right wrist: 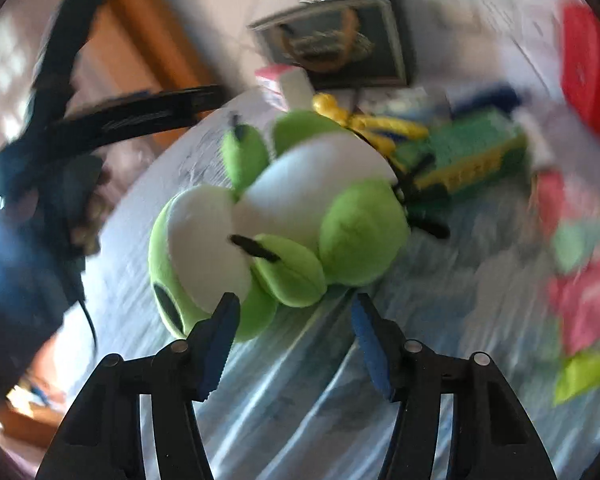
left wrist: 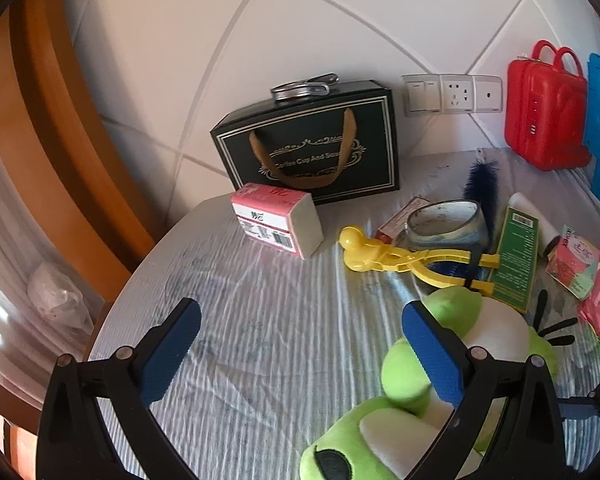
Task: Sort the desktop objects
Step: 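Grasp the green frog plush with the right tool and lift it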
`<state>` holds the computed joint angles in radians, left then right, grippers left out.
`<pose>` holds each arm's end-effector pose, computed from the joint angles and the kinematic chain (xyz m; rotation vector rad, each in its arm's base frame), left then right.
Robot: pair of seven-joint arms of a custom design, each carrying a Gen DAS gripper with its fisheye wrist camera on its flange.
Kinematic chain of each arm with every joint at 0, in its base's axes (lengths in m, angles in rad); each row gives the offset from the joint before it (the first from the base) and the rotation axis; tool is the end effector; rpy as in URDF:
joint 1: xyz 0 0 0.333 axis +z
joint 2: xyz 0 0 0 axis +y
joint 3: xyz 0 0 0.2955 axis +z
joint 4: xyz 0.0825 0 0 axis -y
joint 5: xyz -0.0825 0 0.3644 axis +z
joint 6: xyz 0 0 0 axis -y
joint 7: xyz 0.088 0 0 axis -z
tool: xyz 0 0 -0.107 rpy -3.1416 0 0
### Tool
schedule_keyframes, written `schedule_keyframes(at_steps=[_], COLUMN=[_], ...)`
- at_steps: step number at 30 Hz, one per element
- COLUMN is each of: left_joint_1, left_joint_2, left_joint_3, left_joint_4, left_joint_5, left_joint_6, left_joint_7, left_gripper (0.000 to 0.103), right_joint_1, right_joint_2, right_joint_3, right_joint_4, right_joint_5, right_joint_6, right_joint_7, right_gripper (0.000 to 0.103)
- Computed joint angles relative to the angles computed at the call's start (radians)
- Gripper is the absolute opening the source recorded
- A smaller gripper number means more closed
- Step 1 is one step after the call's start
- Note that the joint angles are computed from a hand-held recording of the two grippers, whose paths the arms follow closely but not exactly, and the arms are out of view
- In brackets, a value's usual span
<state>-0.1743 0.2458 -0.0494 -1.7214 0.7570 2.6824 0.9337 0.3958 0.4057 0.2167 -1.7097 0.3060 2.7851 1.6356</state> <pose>0.6328 -0.1630 0.5044 -1.5283 1.7687 -0.5523 0.5755 0.3637 0.4270 -1.9146 1.4869 -0.0494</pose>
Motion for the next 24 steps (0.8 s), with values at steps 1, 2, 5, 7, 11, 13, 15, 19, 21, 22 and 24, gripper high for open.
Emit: schedule_keyframes(at_steps=[1,2,5,7,11,13,15,19,21,22,24], left_joint_1=[0.000,0.002,0.000,-0.001,-0.001,-0.001,-0.001,0.005,0.015,0.017,0.000], left_joint_2=[0.003,0.006,0.006,0.008,0.002,0.002,0.002,0.005,0.030,0.055,0.105], left_joint_3=[0.001,-0.001,-0.001,-0.001,0.000,0.001,0.003,0.004,-0.010,-0.018,-0.015], left_joint_4=[0.003,0.005,0.000,0.000,-0.011,-0.012,-0.011,-0.002,0.028,0.058,0.114], left_joint_5=[-0.002,-0.009,-0.012,-0.008,-0.008,-0.004,-0.005,-0.022,-0.071,-0.103,-0.129], left_joint_6=[-0.004,-0.005,0.002,0.007,0.023,0.022,0.021,0.024,0.022,0.012,-0.002], left_joint_7=[-0.002,0.001,0.009,0.015,0.024,0.028,0.024,0.024,0.063,0.090,0.098], left_gripper=[0.102,0.102,0.102,0.102,0.102,0.102,0.102,0.102,0.102,0.102,0.102], right_joint_1=[0.003,-0.001,-0.029,0.008,0.028,0.070,0.057,0.047,0.055,0.057,0.059], right_joint_2=[0.007,0.016,0.065,0.098,0.123,0.119,0.103,0.004,-0.043,-0.074,-0.116], right_joint_3=[-0.005,-0.001,0.037,-0.001,-0.011,-0.053,-0.037,-0.044,-0.065,-0.076,-0.093], right_joint_4=[-0.001,0.004,0.051,0.095,0.144,0.177,0.181,0.106,0.064,0.034,-0.013], right_joint_5=[0.013,0.030,0.102,0.062,0.007,-0.097,-0.111,-0.137,-0.165,-0.179,-0.215], right_joint_6=[0.017,0.030,0.042,0.028,0.028,-0.013,-0.030,-0.072,-0.100,-0.115,-0.138], right_joint_7=[0.030,0.046,0.067,0.125,0.148,0.142,0.110,0.086,0.108,0.126,0.155], right_gripper=[0.059,0.059,0.060,0.060,0.021,0.018,0.017,0.017,0.017,0.017,0.017])
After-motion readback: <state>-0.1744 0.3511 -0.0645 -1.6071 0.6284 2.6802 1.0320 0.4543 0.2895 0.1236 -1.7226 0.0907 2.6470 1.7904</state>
